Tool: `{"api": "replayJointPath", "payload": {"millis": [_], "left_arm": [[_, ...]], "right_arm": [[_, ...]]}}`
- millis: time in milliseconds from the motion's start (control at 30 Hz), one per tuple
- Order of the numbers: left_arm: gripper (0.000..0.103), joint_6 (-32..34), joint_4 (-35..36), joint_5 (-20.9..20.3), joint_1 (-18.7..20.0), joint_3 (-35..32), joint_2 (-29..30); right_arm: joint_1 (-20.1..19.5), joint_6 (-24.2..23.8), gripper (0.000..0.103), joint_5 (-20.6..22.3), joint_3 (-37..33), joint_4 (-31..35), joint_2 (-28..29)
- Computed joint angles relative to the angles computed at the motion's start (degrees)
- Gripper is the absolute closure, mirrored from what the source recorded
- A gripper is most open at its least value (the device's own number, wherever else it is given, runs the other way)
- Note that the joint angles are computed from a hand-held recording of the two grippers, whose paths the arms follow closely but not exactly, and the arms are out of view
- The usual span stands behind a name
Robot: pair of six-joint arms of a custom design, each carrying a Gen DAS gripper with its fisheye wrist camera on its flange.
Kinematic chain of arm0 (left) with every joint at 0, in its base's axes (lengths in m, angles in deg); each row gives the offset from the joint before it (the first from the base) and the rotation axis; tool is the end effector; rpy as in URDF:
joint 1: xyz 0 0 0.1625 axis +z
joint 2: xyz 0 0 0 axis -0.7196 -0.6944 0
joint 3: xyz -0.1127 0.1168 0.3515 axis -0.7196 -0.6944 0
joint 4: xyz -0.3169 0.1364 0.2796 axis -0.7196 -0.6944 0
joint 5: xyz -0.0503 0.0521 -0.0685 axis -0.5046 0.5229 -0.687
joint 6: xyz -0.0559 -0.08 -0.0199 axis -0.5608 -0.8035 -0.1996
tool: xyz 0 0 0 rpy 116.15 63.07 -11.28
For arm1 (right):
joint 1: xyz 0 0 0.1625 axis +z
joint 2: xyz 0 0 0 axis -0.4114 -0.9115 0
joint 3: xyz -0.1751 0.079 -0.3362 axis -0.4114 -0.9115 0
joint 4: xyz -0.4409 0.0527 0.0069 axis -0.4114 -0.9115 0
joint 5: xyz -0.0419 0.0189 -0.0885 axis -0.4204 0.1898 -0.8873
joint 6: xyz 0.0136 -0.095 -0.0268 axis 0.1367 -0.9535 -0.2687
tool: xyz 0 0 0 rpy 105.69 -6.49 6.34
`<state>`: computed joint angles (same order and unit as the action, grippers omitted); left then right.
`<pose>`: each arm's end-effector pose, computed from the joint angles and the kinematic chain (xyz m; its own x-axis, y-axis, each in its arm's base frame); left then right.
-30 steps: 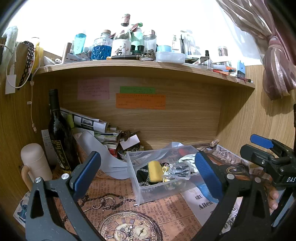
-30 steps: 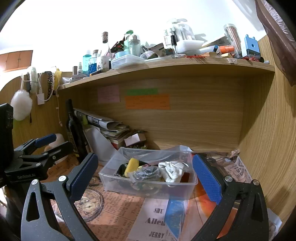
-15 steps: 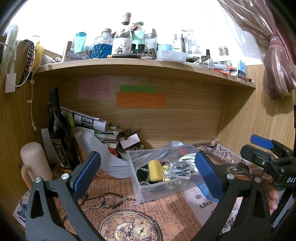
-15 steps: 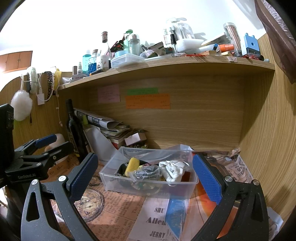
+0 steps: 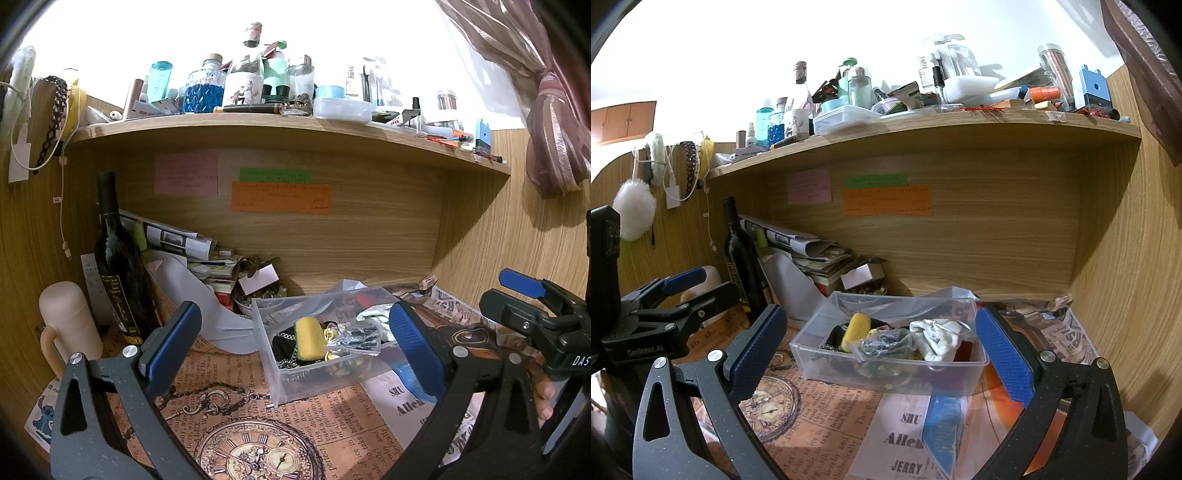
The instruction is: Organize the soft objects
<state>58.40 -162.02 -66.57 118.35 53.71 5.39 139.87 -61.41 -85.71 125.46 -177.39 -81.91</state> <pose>-0.0833 -0.7434 0.4036 -0.6715 0.4521 -0.5871 0.7286 0.2581 -0.6345 0.4122 -0.6722 0.0858 -0.7630 -0.0879 0.6404 -0.6352 0.2856 -0.7176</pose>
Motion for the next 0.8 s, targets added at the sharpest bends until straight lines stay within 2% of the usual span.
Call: {"api": "replayJointPath", "payload": {"millis": [800], "left_arm": [[0.0,-1.6,3.4,-1.7,0.7,-1.7,0.4]], "right_arm": [[0.1,0.1,0.001,-0.5,-0.4,0.2,0.6]]}}
